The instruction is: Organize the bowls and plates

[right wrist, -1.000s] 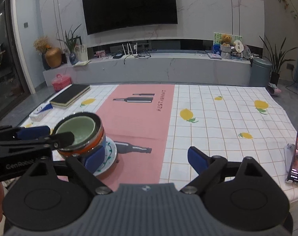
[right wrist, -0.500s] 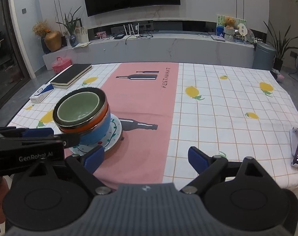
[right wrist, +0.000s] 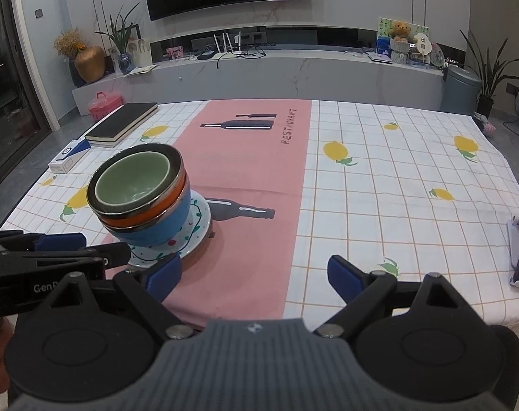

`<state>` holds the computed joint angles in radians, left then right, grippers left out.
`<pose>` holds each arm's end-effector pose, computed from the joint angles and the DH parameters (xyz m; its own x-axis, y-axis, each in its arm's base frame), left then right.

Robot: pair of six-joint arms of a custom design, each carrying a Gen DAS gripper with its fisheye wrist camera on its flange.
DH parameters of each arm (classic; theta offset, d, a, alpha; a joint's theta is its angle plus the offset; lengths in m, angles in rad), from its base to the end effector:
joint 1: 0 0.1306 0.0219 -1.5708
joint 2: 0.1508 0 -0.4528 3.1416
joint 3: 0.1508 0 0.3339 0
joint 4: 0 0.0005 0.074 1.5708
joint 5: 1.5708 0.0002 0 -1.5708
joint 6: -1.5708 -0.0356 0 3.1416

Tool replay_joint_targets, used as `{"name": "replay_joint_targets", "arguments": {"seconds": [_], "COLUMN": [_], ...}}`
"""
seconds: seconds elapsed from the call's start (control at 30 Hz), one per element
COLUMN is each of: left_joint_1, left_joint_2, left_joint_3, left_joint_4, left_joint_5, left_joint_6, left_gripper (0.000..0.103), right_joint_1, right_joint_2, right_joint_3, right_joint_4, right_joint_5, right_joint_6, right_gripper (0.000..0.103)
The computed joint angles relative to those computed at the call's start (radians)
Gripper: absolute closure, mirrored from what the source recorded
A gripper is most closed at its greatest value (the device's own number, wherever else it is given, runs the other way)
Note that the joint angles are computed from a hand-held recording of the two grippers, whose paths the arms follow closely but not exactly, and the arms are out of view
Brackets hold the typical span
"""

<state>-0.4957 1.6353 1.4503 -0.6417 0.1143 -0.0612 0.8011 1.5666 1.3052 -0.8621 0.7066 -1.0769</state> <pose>0.4559 -0.2517 0.4309 -0.6129 0.4005 -0.6812 0.5791 0.8142 -0.0423 0.3330 0.3097 0.4010 -0.6063 0.3367 -0.7205 0.3862 0.9166 0.1033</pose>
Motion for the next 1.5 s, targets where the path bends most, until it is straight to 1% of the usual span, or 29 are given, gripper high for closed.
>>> {"name": "replay_joint_targets", "arguments": {"seconds": [0.17,0.7,1.5], "left_joint_1": [0.001,-0.001,-0.003], "left_joint_2": [0.001,-0.003,-0.008], "left_joint_3": [0.001,0.000,-0.003], "left_joint_4": [-0.001,0.007,0.015], "left_joint_5": [0.004,-0.001,0.013], "left_joint_6": [0.003,-0.008,-0.021], "left_gripper": [0.035,0.035,0.035], "right_joint_1": [-0.003,-0.003,0.000], "right_joint_2": [0.006,0.006,0.006], "right_joint_3": [0.008,0.004,0.010], "right_joint_4": [-0.018,-0.010,-0.016], "right_joint_5": [-0.002,-0.006,-0.004], "right_joint_6": [-0.008,0.002,0.006], "right_gripper": [0.013,0.013,0.013]}}
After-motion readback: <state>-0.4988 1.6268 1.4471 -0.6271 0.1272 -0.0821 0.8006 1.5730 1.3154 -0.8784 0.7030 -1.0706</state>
